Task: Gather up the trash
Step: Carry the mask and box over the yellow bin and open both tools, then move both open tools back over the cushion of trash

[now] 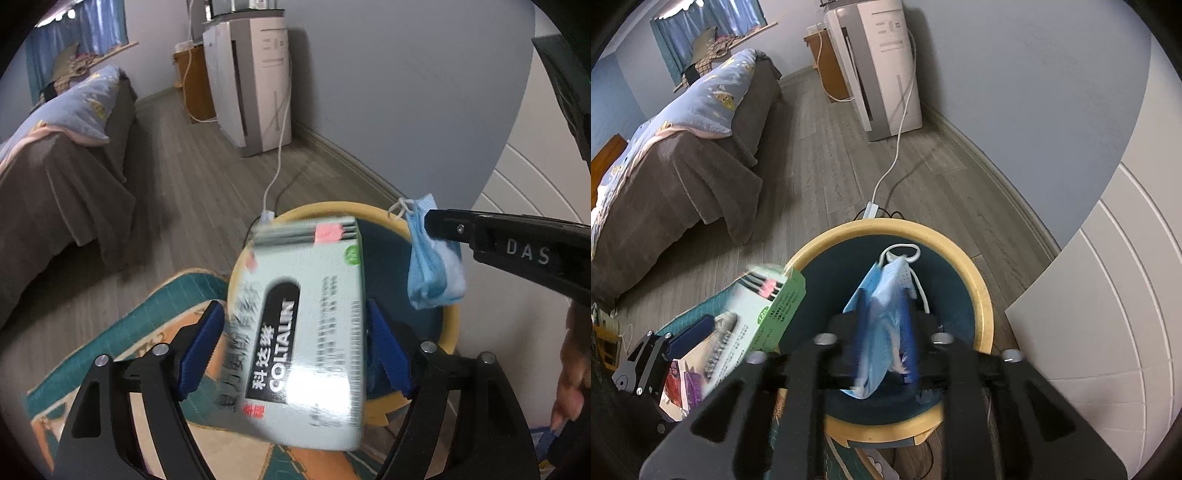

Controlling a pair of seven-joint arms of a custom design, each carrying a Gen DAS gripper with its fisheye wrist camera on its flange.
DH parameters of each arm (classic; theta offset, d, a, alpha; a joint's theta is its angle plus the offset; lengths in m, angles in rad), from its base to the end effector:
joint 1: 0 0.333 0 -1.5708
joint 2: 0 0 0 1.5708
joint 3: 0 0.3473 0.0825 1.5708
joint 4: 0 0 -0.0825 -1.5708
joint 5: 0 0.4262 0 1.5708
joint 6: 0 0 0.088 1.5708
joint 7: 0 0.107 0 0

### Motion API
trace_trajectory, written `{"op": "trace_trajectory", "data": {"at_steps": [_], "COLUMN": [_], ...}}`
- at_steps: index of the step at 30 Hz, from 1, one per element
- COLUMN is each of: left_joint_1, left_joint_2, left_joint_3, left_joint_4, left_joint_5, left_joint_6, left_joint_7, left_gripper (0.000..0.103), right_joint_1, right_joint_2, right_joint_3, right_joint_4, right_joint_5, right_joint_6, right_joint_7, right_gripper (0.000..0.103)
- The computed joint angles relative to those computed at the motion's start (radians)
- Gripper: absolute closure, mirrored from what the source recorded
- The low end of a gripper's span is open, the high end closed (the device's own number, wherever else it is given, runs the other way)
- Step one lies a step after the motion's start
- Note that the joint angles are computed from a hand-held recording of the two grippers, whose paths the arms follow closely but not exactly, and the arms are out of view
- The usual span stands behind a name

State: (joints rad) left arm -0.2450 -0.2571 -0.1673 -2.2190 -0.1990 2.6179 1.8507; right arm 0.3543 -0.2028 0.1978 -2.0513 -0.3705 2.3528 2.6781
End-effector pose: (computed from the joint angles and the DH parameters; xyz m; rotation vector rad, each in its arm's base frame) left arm 0.5053 -0.2238 0.5702 -1.2978 2.3520 -0.7853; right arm 0.4865 0.3035 0.5998 -1.4867 2.1320 -0.4555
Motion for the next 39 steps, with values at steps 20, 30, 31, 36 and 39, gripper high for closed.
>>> {"op": "trace_trajectory", "data": {"at_steps": [20,30,31,36,39], "left_joint_1": [0.073,0.200,0.213,0.289,0.320], "left_joint_2": [-0.222,-0.378,-0.380,-0.424,-0.442], "left_joint_3": [0.073,0.161,0.163,0.194,0.213], "left_joint_4": [-0.163,-0.193,-0.188,-0.211,-0.232], "left_joint_5": [0.041,0.083,0.089,0.115,0.116], "left_joint_6": [-0.054,-0.148,-0.152,-0.173,-0.180], "left_joint_7": [0.032,0.033,0.032,0.023,0.018], "left_gripper": [0.009,0.007,0.007,0.006,0.006], "right_joint_1": [0.112,0.284,0.299,0.369,0.407], "right_joint_2": [0.199,0.342,0.359,0.467,0.494], "right_joint_3": [0.048,0.016,0.014,-0.006,-0.030], "right_joint_4": [0.296,0.521,0.543,0.691,0.734], "right_joint_5": [-0.150,-0.180,-0.180,-0.156,-0.167], "right_joint_6": [-0.260,-0.376,-0.388,-0.468,-0.496], "right_joint_7": [0.010,0.001,0.003,-0.055,-0.057], "right_gripper": [0.006,0.006,0.006,0.006,0.006]}}
